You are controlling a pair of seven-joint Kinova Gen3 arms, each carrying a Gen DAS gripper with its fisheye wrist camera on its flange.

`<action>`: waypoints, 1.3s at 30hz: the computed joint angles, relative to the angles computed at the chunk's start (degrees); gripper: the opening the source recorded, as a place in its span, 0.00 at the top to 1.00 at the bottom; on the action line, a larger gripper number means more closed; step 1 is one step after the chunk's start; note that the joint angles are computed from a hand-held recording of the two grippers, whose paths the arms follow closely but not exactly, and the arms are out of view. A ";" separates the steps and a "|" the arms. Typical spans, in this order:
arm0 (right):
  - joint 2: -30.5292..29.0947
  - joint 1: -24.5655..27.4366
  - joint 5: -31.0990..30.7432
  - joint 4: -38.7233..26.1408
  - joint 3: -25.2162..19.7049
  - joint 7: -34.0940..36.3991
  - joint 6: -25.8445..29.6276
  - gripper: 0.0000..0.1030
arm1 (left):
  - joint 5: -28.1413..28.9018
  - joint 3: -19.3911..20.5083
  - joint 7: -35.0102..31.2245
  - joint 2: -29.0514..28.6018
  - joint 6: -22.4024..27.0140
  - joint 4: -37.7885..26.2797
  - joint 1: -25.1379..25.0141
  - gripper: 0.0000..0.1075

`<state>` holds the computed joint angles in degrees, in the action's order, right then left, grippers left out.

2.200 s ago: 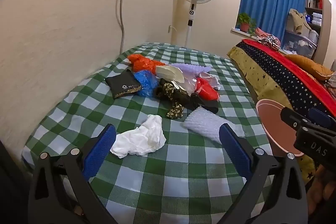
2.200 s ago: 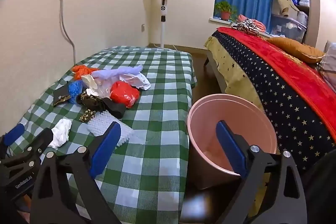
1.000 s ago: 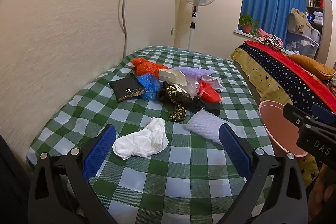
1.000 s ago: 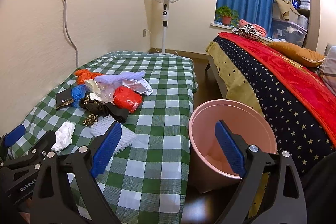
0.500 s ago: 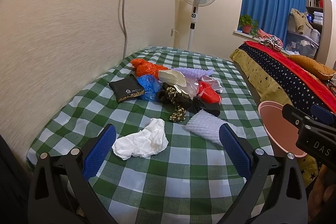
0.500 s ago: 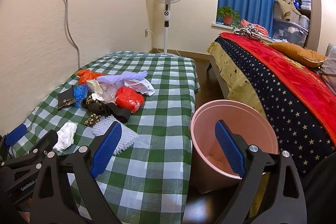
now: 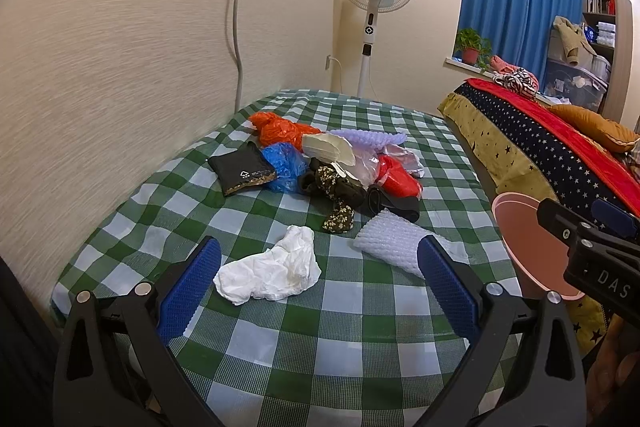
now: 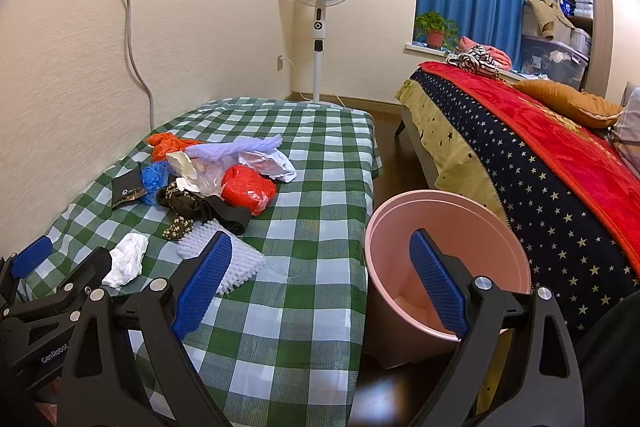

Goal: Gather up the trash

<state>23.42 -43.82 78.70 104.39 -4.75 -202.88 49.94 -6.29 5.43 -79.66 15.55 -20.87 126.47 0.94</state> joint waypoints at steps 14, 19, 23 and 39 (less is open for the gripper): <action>0.12 0.42 0.02 -0.50 -0.16 0.32 -1.97 0.32 | 2.59 -1.37 -1.60 0.24 0.38 -0.13 1.60 0.11; 0.59 1.50 -0.22 -0.83 0.18 1.09 -5.55 0.43 | 3.81 -1.56 -1.54 0.68 0.99 -0.50 1.36 0.11; 1.77 2.25 -0.96 -2.06 0.86 2.35 -8.54 0.43 | 6.09 -2.74 -2.46 1.38 1.89 -1.20 2.37 0.12; 9.90 7.60 -17.02 -11.69 4.22 19.96 -22.20 0.38 | 24.62 -15.30 -11.63 6.23 9.96 -7.62 12.37 0.28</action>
<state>33.32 -36.22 61.67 92.71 -0.53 -182.92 27.74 18.32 -9.87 -91.29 21.79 -10.91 118.85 13.31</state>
